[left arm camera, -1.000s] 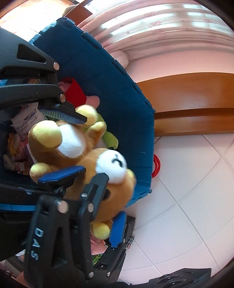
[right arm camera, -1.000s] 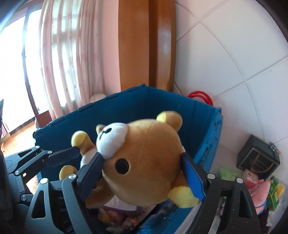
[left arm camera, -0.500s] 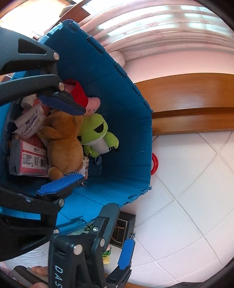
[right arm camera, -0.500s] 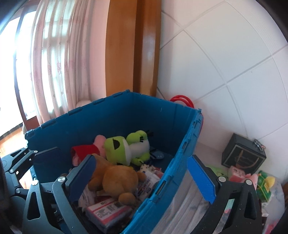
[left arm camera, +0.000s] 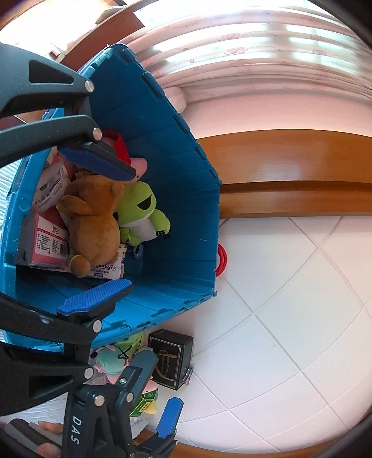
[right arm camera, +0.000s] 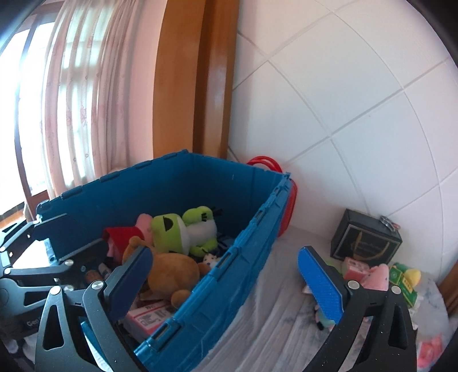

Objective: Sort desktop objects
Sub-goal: 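Return both tools from the crate to the table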

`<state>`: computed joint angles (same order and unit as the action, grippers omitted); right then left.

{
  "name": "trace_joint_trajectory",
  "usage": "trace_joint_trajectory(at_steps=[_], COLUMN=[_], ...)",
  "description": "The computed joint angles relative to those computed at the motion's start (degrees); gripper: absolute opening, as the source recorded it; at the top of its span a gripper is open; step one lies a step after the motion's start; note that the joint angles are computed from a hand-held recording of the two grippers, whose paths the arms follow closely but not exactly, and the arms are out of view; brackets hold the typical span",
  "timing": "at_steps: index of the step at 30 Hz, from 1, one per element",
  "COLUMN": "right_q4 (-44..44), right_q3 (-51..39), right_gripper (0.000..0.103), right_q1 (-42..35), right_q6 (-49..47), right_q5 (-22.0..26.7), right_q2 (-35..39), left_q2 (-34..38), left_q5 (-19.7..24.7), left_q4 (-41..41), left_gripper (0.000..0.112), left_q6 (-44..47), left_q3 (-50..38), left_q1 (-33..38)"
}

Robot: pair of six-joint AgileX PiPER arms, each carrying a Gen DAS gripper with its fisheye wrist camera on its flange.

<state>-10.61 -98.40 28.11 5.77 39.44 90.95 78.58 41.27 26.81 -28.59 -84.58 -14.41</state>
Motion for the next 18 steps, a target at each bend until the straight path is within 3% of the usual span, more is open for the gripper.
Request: trace_joint_trajectory(at_steps=[5,10,14,18], right_q4=[-1.3,2.0,12.4,28.8], right_q3=[7.6,14.9,20.4,23.5], right_gripper=[0.103,0.103,0.103,0.103], right_q1=[-3.6,-11.5,-22.6,-38.5], right_q6=[2.4,0.2,-9.0,-25.3], right_q5=[-3.7,-6.3,-7.6,-5.7], right_q2=[-5.8,-12.0,-16.6,-18.3], left_q2=[-0.5,1.8,4.8,11.2], left_q5=[0.6,3.1,3.9,4.7], left_q4=[6.6,13.8,19.0,19.7], left_gripper=[0.071,0.079,0.080,0.080], left_q6=[-6.0,-11.6,-16.3,-17.8], left_q3=[-0.4,-3.4,-6.5,-12.8], left_q1=[-6.7,-15.9,-23.5,-29.9])
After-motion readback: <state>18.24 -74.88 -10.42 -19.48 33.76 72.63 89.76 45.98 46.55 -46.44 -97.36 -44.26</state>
